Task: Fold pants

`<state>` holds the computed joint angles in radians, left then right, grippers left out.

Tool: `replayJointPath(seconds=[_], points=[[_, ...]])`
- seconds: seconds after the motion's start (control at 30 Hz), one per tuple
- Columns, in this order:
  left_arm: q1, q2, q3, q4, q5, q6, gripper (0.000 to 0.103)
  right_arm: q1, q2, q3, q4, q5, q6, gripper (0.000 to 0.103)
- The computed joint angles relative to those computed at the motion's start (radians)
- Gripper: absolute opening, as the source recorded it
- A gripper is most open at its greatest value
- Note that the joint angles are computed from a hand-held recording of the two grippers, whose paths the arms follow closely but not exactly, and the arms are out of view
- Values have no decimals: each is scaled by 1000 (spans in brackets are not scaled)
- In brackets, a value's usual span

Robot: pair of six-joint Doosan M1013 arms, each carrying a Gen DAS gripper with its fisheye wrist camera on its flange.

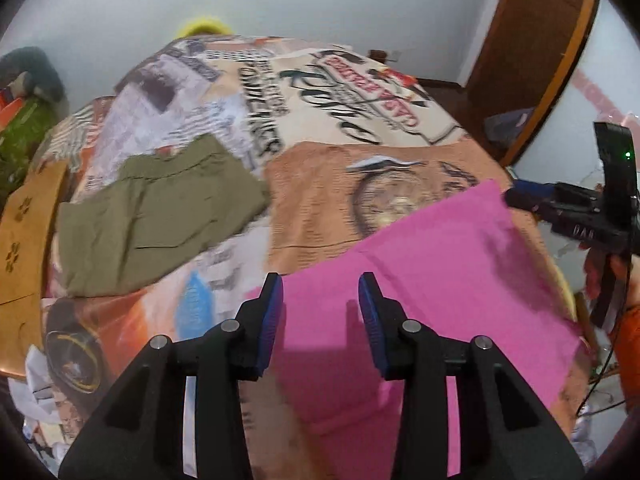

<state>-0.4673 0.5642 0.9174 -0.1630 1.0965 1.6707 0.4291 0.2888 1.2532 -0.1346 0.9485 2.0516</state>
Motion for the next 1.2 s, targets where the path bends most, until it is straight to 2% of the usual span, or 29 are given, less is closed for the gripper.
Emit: replayJointPath(seconds=[0.13, 0.23, 0.33, 0.43, 0.6, 0.73, 0.83, 1.0, 1.07, 1.13, 1.2], points=[[-17, 20, -17, -39, 46, 19, 39, 13, 39, -42, 153, 2, -107, 40], [-28, 26, -3, -39, 87, 23, 39, 27, 80, -68, 228, 44, -164, 40], [-41, -10, 66, 9, 35, 50, 39, 42, 97, -65, 272, 99, -201, 43], [-55, -51, 121, 66, -3, 66, 39, 57, 66, -25, 250, 84, -208, 43], [-53, -109, 201, 57, -34, 96, 39, 72, 2, 51, 252, 91, -208, 43], [-56, -156, 276, 71, -82, 72, 42, 82, -49, 124, 229, 37, -125, 43], [-74, -191, 324, 138, -119, 27, 45, 90, -89, 175, 216, -18, -43, 43], [-77, -225, 341, 147, -127, -15, 45, 108, -102, 174, 159, -13, 19, 43], [-76, -243, 350, 148, -147, -40, 49, 119, -112, 174, 114, -22, 47, 43], [-73, -264, 365, 139, -171, -74, 67, 130, -124, 175, 82, -49, 71, 43], [-67, -284, 382, 111, -196, -109, 72, 138, -132, 179, 57, -79, 96, 43]])
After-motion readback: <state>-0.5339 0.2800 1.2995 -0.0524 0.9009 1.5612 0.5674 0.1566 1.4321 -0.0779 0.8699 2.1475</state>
